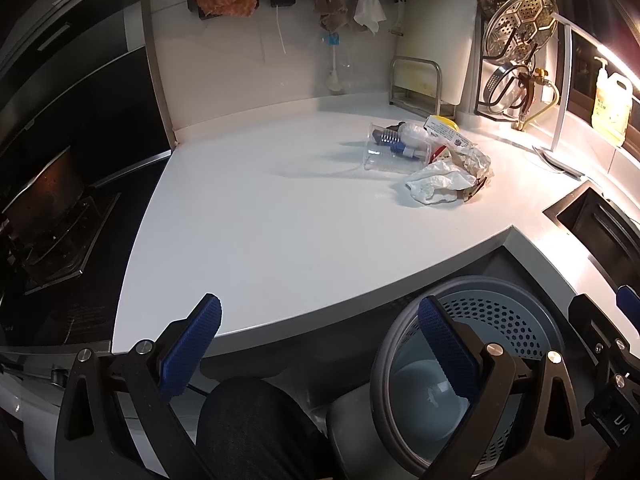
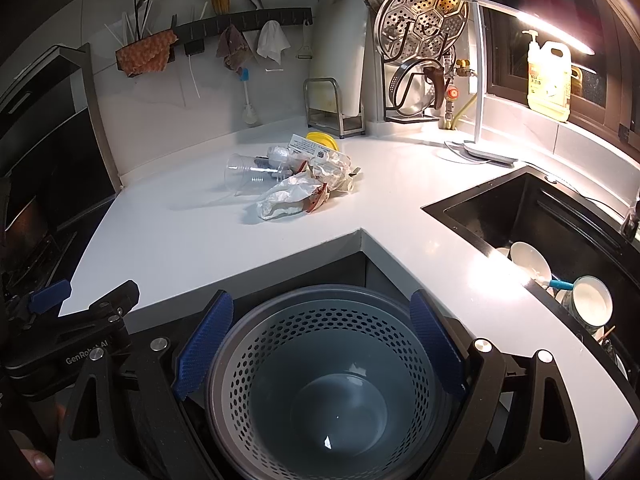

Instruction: Collect trash

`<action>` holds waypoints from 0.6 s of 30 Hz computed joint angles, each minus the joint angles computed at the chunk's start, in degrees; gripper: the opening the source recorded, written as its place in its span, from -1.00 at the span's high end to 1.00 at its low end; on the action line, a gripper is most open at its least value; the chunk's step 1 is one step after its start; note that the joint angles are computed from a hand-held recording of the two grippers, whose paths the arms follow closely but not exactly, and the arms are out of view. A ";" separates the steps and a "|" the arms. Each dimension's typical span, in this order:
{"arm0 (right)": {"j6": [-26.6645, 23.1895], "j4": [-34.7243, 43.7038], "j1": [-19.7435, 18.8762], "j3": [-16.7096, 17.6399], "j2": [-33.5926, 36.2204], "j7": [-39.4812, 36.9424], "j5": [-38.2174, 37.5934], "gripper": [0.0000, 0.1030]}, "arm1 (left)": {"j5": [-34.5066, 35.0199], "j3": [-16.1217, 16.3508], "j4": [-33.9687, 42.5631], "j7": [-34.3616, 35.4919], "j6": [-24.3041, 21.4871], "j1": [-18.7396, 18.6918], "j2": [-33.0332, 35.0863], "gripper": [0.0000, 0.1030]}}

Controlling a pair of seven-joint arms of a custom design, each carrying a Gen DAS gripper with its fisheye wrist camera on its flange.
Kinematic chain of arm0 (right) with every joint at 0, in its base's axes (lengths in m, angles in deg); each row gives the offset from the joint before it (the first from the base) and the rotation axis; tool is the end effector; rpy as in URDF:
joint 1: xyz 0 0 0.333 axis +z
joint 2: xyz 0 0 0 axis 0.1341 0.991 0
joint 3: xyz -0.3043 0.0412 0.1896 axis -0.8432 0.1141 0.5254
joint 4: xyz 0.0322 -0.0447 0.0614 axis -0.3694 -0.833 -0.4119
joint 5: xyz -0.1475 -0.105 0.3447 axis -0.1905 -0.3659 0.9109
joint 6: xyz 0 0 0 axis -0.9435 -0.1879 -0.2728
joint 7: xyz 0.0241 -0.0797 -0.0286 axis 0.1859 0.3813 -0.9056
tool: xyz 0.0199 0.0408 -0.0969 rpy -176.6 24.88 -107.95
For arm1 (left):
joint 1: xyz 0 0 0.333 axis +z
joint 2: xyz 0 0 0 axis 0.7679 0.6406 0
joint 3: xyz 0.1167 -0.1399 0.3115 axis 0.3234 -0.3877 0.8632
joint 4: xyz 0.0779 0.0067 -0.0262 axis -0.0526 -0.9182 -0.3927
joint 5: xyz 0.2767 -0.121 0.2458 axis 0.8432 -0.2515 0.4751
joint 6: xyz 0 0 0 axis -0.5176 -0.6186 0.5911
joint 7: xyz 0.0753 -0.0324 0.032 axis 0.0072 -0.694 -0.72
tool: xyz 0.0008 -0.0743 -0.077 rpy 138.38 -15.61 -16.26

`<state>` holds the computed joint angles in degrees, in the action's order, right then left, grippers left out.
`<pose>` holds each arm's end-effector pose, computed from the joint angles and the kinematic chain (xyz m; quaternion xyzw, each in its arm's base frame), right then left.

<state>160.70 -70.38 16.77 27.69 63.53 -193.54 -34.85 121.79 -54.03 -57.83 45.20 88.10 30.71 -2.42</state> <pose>0.5549 0.1221 0.4298 -0.4857 0.7524 -0.3451 0.2809 0.6530 -0.3191 0.4312 -0.5450 0.7281 -0.3104 0.2767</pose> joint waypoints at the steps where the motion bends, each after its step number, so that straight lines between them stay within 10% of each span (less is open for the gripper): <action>1: -0.09 0.01 0.01 0.00 0.02 -0.05 0.01 -0.67 | -0.18 -0.03 0.00 0.25 0.07 0.07 0.01 -0.88; 18: -0.06 0.50 0.20 0.04 0.01 -0.40 0.28 -0.67 | 0.85 0.25 -0.18 -1.30 0.00 -0.39 -0.13 -0.88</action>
